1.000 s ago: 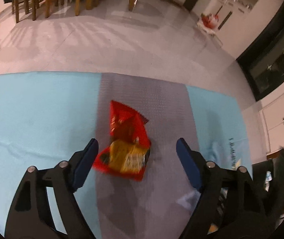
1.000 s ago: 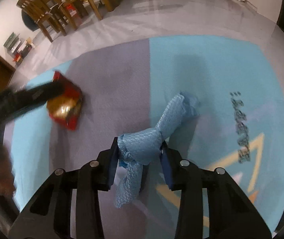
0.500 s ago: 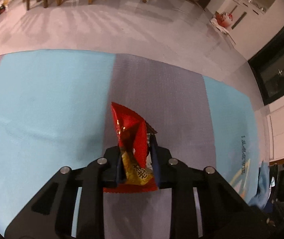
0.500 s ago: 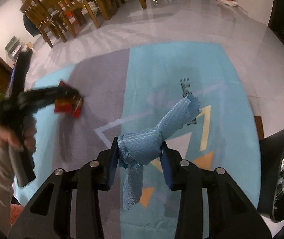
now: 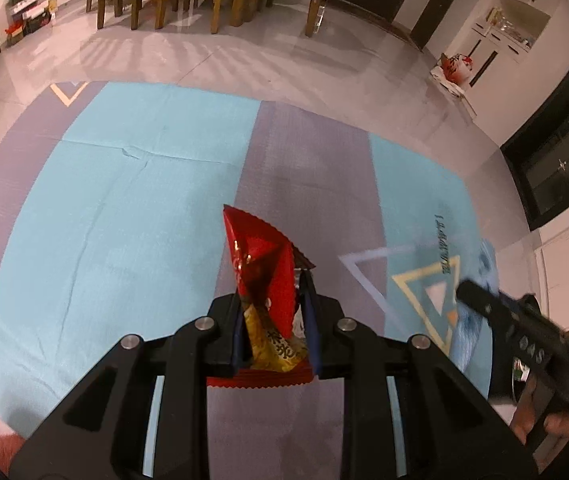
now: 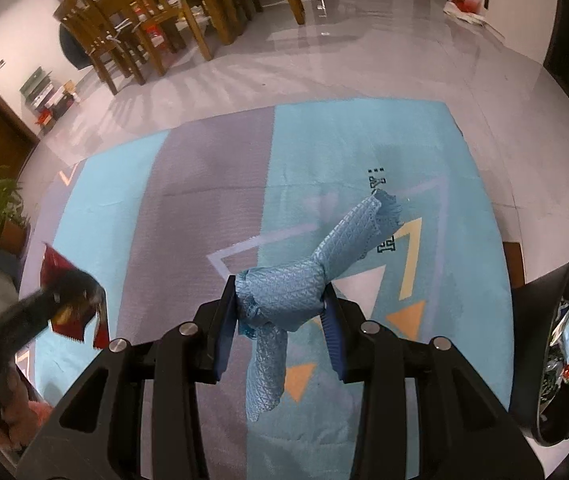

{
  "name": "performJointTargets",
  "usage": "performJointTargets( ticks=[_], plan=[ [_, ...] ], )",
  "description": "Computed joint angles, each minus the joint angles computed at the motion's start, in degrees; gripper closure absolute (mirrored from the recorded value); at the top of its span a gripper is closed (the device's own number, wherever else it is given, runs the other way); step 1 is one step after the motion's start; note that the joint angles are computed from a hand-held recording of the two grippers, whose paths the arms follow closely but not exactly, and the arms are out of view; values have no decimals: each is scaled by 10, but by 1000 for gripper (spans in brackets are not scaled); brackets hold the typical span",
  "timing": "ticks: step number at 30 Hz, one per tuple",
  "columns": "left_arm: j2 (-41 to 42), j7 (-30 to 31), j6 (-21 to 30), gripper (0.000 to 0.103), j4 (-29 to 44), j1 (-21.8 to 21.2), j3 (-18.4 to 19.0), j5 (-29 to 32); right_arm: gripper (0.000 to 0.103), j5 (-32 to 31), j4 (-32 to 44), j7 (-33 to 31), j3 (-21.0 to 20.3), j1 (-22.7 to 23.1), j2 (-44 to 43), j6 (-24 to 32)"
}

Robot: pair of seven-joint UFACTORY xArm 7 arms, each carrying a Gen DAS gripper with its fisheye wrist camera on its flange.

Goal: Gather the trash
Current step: 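Carry the red packet and textured blue cloth in both tools over the bin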

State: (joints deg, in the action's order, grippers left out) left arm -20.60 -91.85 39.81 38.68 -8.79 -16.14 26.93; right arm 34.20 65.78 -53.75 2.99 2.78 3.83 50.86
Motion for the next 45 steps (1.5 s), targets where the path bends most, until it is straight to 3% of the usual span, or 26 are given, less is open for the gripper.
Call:
performJointTargets(
  ticks=[5, 13, 25, 30, 34, 38, 45],
  plan=[
    [10, -18, 52, 78, 45, -9, -30, 32, 63, 30, 4, -28, -6, -7, -20, 19],
    [63, -42, 88, 77, 127, -44, -39, 98, 63, 83, 42, -51, -27, -26, -21, 48],
    [201, -63, 106, 77, 291, -137, -14, 218, 63, 147, 113, -51, -51, -98, 10, 33],
    [274, -46, 79, 77, 372, -180, 12, 249, 63, 170, 126, -57, -58, -127, 14, 23],
    [337, -18, 79, 77, 444, -215, 34, 251, 63, 178, 147, -45, -65, -150, 33, 17],
    [397, 21, 40, 77, 509, -236, 53, 227, 63, 162, 177, -11, -65, -173, 63, 6],
    [523, 141, 5, 77, 656, -252, 63, 131, 63, 126, 233, 72, -56, -213, 122, -12]
  ],
)
